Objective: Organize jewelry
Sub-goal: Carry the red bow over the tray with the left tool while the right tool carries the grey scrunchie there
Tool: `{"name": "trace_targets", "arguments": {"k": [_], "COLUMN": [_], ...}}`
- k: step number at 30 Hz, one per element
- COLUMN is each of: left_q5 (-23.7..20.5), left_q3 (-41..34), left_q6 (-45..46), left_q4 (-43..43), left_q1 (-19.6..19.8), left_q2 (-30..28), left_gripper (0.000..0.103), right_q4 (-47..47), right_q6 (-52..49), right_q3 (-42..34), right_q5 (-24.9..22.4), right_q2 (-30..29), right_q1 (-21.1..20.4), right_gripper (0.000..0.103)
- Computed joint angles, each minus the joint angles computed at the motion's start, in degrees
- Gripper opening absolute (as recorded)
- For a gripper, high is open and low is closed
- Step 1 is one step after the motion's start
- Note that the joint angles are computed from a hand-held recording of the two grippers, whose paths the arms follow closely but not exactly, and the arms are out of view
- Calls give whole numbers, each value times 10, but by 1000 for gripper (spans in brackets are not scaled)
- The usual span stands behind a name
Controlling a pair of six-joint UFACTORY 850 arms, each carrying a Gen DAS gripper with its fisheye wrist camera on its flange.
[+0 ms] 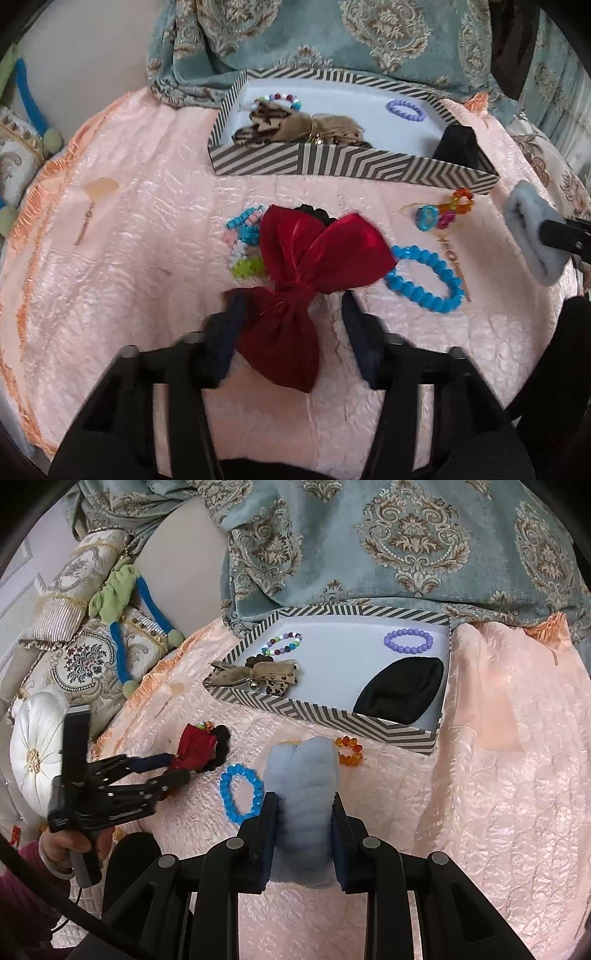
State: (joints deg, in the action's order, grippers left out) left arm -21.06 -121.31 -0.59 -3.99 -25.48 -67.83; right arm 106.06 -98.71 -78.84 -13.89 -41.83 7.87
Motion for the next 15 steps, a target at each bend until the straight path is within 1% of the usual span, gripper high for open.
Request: {"name": "trace_targets", "arguments": {"k": [1,3,5,8,10,12,15], "left_q5": [-14,-9,9,37,52,65,66], "left_q3": [-13,-6,24,68,90,100,85], "left_q6": [16,35,62,68,89,66,56], "left_q4": [-25,-69,-109,-129,-154,-129,-117], "left_q1": [2,7,9,9,9,6,2], "left_q2": [-8,-4,17,51,72,87,88], "left_gripper": [16,15,13,13,13,13,13], "right_q4": [3,15,29,52,69,69,68], "right_q6": [-3,-18,-34,-56,-69,-65,-62], "right_q3": [0,2,5,8,6,0,-12], "right_q5": [-1,-3,-9,-14,-19,-20,-14], "right_q2": [0,3,7,13,15,14,11], "right_q1": [0,1,-1,-2,-3,-5,-6], "right_gripper": [25,25,25,25,25,25,25]}}
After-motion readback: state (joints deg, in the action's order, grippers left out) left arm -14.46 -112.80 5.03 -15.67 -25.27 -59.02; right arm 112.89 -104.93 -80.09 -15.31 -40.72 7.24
